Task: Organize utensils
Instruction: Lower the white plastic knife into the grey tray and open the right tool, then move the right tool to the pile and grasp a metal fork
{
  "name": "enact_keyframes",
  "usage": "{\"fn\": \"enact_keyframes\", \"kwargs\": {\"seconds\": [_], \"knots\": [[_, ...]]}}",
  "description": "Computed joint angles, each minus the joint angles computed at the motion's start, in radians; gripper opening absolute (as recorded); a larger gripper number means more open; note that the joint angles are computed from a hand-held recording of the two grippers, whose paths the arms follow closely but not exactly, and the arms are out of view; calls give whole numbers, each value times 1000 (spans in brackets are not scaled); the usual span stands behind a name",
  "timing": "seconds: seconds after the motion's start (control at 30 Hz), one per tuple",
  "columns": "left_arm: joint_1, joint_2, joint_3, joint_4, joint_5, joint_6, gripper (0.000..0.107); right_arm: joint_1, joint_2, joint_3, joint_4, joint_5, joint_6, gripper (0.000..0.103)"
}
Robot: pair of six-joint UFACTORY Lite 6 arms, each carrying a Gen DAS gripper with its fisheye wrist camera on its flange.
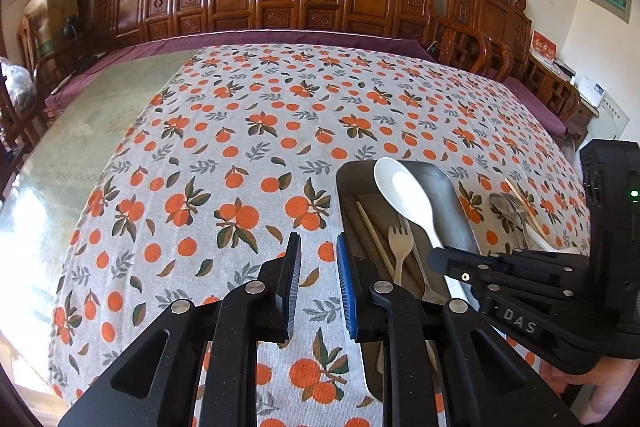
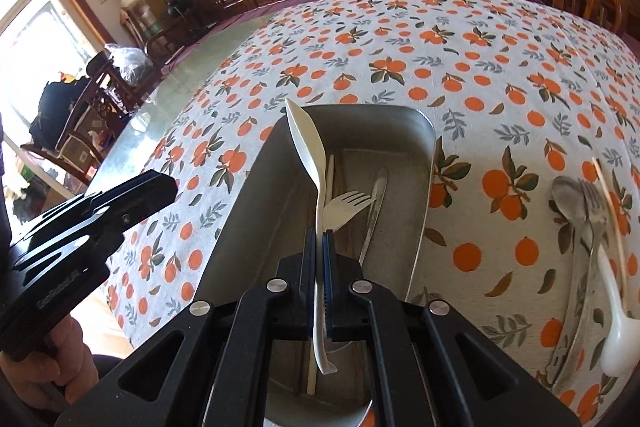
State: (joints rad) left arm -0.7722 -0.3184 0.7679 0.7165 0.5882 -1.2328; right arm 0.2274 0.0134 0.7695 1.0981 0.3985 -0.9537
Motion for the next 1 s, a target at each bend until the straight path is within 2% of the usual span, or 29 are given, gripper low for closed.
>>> {"fn": "enact_keyframes", "kwargs": {"seconds": [0.33, 0.5, 0.6, 0.73, 0.83, 1.0], "knots": [[2, 0, 0, -3, 2, 2, 17, 18, -1, -13, 86, 12, -81, 8], [-12, 6, 2, 6, 2, -14, 17, -17, -113, -77, 46, 5, -127, 8], [-37, 22, 14, 23, 10, -38, 18, -75, -221, -132, -5, 17, -158, 8], [-82, 59, 41, 49, 17, -73, 25, -181, -332, -179, -89, 61, -210, 8], [-119, 98, 75, 60, 24, -86, 26, -273, -379, -198, -111, 95, -281, 8], [-192, 180, 148, 92, 44, -126, 37, -497, -390, -202, -88, 199, -469, 8]]}}
